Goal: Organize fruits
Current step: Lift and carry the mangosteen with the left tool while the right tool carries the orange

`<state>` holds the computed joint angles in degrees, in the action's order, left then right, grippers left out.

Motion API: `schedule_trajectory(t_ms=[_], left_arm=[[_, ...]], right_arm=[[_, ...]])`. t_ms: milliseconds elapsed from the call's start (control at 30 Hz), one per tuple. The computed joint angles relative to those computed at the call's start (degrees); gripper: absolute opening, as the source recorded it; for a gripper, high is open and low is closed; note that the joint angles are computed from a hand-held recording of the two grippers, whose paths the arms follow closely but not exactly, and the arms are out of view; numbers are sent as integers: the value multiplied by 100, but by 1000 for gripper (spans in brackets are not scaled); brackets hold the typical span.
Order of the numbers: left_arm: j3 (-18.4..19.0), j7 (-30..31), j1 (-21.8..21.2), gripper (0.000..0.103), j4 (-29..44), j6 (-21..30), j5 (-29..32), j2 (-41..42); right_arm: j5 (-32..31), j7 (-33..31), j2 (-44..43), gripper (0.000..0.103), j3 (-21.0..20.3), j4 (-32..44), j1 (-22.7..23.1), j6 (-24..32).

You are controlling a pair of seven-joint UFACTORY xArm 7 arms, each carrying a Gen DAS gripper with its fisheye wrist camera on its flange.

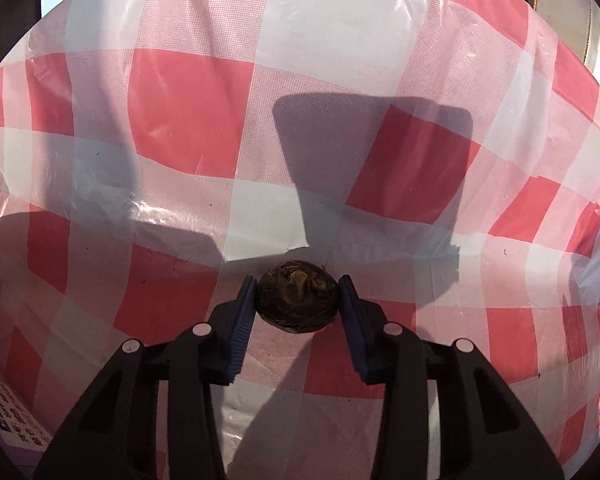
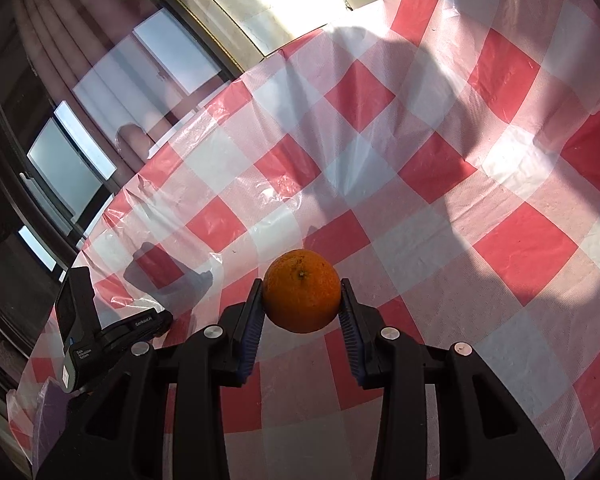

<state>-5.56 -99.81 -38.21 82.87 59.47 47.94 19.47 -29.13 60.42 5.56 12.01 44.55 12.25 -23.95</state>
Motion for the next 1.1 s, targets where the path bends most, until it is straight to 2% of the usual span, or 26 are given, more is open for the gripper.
schedule_trajectory(t_ms=[167, 367, 433, 533, 633, 800, 1100], left_arm=[[-276, -955, -366, 41, -760, -417, 675, -564], [-834, -2186, -855, 41, -1394, -539, 1701, -1045], [-1014, -2587, -1012, 41, -1395, -486, 1987, -1016], [-1075, -3043, -1080, 41, -1383, -518, 2252, -964], [-1087, -3256, -1124, 41, -1330, -511, 2404, -832], [-958, -3497, -1044, 41, -1413, -919, 2506, -800], [-876, -3328, -937, 41, -1436, -1223, 2223, -752]], right_arm=[[76, -63, 17, 37, -11, -18, 19, -77], [186, -157, -7, 37, -30, -60, 66, -107], [173, -146, -13, 37, -35, -75, 62, -131], [60, -74, -8, 37, -29, -52, 33, -118], [-7, -42, -10, 37, -30, -52, 18, -129], [-265, 107, 29, 37, -24, -11, -55, -165], [-301, 104, 61, 37, -42, -22, -75, -303]])
